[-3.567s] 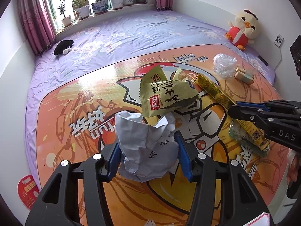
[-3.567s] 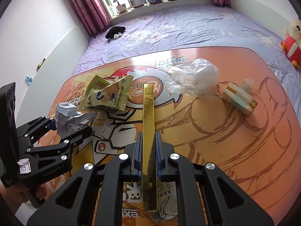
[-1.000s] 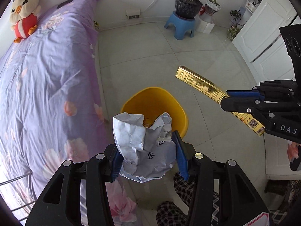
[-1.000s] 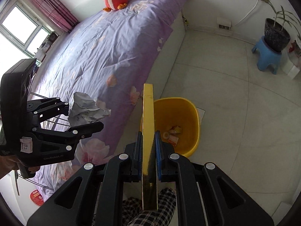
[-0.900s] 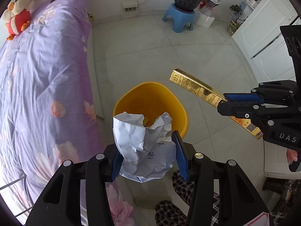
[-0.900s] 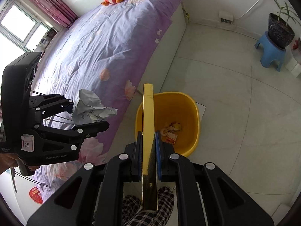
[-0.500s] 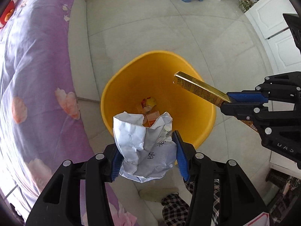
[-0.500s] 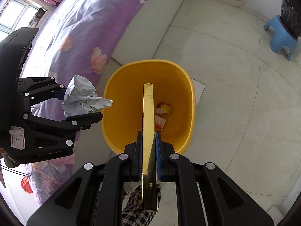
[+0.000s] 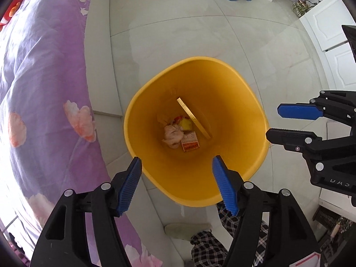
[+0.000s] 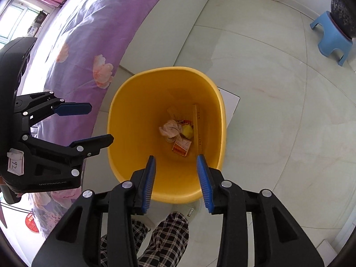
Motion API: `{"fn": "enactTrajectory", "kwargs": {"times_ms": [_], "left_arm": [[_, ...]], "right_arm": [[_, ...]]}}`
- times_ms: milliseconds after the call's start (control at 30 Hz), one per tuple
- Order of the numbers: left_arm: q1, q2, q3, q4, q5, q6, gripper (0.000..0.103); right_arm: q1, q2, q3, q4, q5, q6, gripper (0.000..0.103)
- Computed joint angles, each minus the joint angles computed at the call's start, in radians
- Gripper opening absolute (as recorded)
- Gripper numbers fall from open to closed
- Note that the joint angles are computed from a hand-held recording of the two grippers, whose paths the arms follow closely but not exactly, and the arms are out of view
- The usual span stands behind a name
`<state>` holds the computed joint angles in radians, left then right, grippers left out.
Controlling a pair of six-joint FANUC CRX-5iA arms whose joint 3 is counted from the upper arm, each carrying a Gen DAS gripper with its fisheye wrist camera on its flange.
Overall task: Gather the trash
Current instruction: 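Open both grippers to drop the package and paper into the bucket, then move both tools back over the table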
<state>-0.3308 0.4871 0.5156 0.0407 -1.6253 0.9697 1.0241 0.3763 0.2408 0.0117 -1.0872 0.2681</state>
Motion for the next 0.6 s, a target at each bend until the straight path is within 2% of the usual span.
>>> {"fn": "enactTrajectory", "kwargs": {"times_ms": [367,600], "left_arm": [[0.030,-0.039,0.017,0.024,-0.024,-0.004,0.066],[0.060,-0.096,0.027,0.037,-0.054,-0.027,0.066]], "right_arm": [[0.036,-0.004,0.060,0.060,-0.049,-0.054,0.040],[0.072,0.004,0.142,0.118,-0.130,-0.078,0.040]]}}
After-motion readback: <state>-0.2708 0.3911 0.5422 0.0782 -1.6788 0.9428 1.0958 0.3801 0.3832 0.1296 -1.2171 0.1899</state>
